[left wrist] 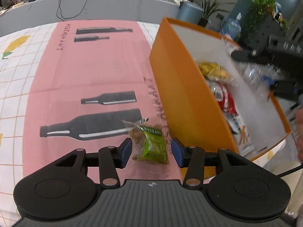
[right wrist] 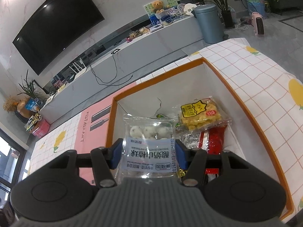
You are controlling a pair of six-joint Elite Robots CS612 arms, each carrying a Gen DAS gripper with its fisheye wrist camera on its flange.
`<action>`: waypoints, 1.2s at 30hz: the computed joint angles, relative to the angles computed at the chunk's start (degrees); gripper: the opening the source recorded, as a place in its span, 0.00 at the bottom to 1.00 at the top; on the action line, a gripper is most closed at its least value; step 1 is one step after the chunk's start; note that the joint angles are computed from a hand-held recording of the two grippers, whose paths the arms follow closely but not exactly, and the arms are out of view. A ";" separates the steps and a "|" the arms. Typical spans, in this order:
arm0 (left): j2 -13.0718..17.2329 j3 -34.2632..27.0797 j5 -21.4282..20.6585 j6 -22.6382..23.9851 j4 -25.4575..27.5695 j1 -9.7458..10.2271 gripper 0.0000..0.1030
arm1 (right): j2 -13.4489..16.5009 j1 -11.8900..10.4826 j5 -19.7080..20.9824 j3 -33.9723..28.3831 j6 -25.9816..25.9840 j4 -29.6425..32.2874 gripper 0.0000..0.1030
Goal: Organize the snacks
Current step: 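Carry the quail-egg bag and snack packet over the orange box with both tools, then open the right tool to drop the quail-egg bag while the left lowers its packet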
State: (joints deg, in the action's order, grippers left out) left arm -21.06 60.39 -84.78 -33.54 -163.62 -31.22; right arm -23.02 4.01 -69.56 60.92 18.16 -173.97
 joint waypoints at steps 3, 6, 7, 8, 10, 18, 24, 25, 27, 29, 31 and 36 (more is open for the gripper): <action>1.07 -1.76 -0.20 -0.95 2.61 0.05 0.57 | 0.07 -0.10 0.14 0.02 0.39 -0.35 0.55; 1.81 -2.87 -1.32 -2.17 4.13 0.35 0.57 | 0.09 -0.08 -0.26 0.06 0.87 -0.45 0.55; 2.05 -3.04 -1.90 -2.15 3.93 0.49 0.57 | 0.11 -0.07 -0.41 0.01 1.03 -0.35 0.55; 2.28 -3.28 -1.98 -2.37 4.04 0.58 0.57 | 0.18 -0.09 -0.44 -0.07 1.09 -0.37 0.55; 2.65 -3.30 -2.73 -3.45 3.16 0.79 0.55 | 0.24 -0.04 -0.64 -0.23 1.33 -0.24 0.56; 3.05 -2.19 -6.59 -7.62 -2.37 1.70 0.35 | 0.74 0.11 -1.88 -1.29 2.06 1.16 0.56; 1.90 0.31 -5.30 -9.42 -5.61 1.86 0.34 | 2.15 0.12 -0.83 -4.33 0.37 3.01 0.56; 1.66 0.79 -5.60 -9.97 -6.63 1.97 0.34 | 2.56 0.11 -0.61 -5.23 0.16 3.84 0.56; 1.09 1.73 -5.47 -10.72 -8.57 2.08 0.34 | 3.57 0.14 -0.18 -7.52 0.28 5.68 0.56; 0.57 2.33 -4.75 -11.24 -9.92 2.08 0.34 | 4.71 0.07 0.57 -10.02 1.41 7.95 0.56; 0.26 2.47 -4.74 -12.06 -11.30 2.18 0.34 | 5.70 0.05 1.05 -11.89 4.43 9.17 0.56; 0.55 1.23 -4.24 -11.92 -15.36 2.20 0.33 | 8.67 0.63 -0.30 -17.72 13.97 14.23 0.56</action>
State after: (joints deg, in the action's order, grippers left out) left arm -20.52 61.61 -89.02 -45.47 -178.98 -29.02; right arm -14.35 4.64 -69.87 43.20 32.13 -159.74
